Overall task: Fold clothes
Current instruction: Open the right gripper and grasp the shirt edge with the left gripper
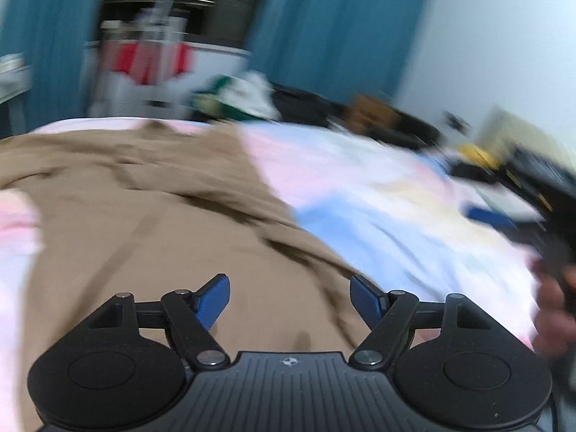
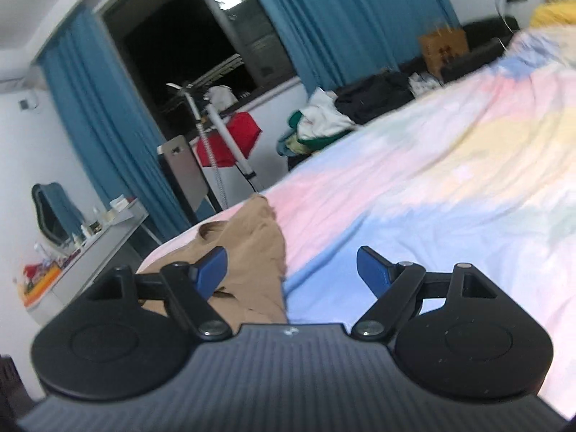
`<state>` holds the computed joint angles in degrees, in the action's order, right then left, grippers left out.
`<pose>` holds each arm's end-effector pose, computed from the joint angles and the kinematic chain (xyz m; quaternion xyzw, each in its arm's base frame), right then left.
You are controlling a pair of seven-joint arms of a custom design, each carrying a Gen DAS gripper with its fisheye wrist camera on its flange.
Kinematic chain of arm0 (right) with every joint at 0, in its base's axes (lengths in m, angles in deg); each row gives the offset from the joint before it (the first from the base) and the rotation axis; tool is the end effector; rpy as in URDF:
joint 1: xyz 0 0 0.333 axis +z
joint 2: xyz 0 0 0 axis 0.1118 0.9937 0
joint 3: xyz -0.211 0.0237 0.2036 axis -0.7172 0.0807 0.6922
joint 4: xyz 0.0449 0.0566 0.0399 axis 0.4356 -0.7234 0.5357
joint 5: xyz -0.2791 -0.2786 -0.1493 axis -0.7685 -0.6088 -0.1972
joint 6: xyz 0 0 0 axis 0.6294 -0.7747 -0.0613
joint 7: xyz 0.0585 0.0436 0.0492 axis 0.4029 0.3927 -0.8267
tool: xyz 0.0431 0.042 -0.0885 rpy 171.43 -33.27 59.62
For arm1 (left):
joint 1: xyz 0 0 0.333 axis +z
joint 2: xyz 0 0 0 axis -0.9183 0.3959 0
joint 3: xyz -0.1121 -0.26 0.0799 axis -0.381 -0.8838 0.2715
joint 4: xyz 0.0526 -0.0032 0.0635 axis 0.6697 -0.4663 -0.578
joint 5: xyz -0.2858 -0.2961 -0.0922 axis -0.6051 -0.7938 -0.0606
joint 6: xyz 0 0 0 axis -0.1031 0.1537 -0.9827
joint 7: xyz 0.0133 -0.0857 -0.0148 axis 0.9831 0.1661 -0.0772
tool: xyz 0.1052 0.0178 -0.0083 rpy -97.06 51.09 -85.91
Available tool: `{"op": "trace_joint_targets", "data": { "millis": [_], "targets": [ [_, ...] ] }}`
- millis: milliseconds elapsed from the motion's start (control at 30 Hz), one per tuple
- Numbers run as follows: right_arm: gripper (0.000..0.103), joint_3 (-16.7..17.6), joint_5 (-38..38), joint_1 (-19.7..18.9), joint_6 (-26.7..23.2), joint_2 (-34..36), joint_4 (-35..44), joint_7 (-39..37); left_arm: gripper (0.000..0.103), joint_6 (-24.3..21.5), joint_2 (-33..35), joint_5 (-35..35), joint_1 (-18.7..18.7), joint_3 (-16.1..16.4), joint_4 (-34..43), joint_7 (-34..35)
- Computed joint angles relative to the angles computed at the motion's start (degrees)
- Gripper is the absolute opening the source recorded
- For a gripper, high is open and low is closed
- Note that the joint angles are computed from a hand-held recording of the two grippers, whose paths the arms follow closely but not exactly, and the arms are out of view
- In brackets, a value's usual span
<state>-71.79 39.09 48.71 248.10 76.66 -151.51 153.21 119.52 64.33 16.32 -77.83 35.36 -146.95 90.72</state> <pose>0.6930 0.3102 0.5219 -0.4877 0.6580 -0.1918 0.5407 0.5690 -0.0879 0.5311 -0.5400 0.6974 -0.4279 0.1975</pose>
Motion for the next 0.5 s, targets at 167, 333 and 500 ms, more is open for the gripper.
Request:
{"op": "trace_joint_targets", "data": {
  "millis": [167, 333, 500],
  "targets": [
    [0.081, 7.9, 3.0, -6.8, -0.3, -0.6, -0.4, -2.6, 0.072, -6.2, 3.6, 2.9, -0.2, -1.9, 2.2, 5.2],
    [0.081, 16.5, 5.0, -13.3, -4.2, 0.0, 1.6, -8.2, 0.009, -10.6, 4.4, 9.2, 2.0, -4.1, 2.5, 2.1],
    [0.081, 24.2, 7.1, -18.4, -4.9, 0.2, 2.7, -16.1, 0.002, -17.0, -0.7, 6.4, 3.6, -2.1, 1.5, -7.9]
  ]
}}
